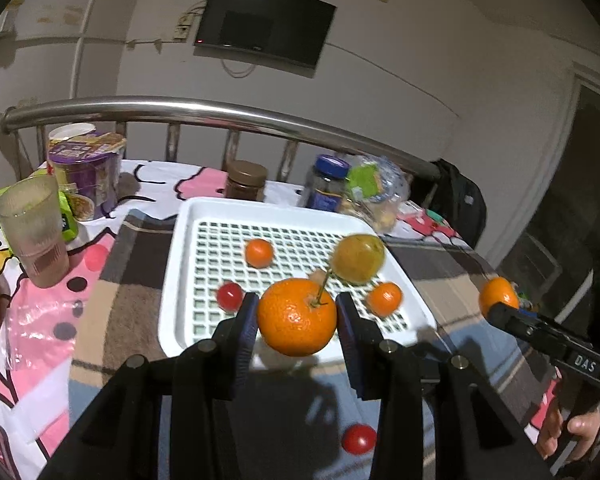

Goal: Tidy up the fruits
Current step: 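Place the mandarin on the tray with the right gripper while the left gripper places its mandarin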

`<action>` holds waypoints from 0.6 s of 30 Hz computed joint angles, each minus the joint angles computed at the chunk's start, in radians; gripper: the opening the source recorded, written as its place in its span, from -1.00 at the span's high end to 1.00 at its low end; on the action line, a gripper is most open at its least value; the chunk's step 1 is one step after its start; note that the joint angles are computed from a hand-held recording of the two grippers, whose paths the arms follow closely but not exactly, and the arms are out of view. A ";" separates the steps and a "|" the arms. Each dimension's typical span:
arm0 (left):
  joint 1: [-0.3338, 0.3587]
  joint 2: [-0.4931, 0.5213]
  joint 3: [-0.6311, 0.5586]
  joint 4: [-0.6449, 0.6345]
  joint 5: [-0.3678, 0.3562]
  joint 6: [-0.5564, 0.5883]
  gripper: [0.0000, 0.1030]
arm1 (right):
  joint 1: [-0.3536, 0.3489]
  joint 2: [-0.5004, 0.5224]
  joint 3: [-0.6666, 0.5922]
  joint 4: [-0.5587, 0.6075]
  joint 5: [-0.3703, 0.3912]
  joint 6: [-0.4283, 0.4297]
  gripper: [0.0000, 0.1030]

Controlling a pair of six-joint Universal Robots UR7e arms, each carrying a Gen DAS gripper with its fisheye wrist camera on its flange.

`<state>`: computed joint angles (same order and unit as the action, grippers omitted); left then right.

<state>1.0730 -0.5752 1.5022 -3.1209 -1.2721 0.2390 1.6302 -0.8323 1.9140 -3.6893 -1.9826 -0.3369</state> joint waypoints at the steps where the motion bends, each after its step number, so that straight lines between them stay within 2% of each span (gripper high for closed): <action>1: 0.005 0.008 -0.022 0.016 0.003 -0.008 0.20 | -0.003 0.001 -0.010 0.013 0.007 0.008 0.23; 9: 0.025 0.084 -0.142 0.092 0.062 -0.053 0.20 | -0.028 0.056 -0.132 0.133 0.037 0.072 0.23; 18: 0.036 0.142 -0.193 0.121 0.122 -0.040 0.20 | -0.034 0.150 -0.264 0.241 -0.049 0.063 0.23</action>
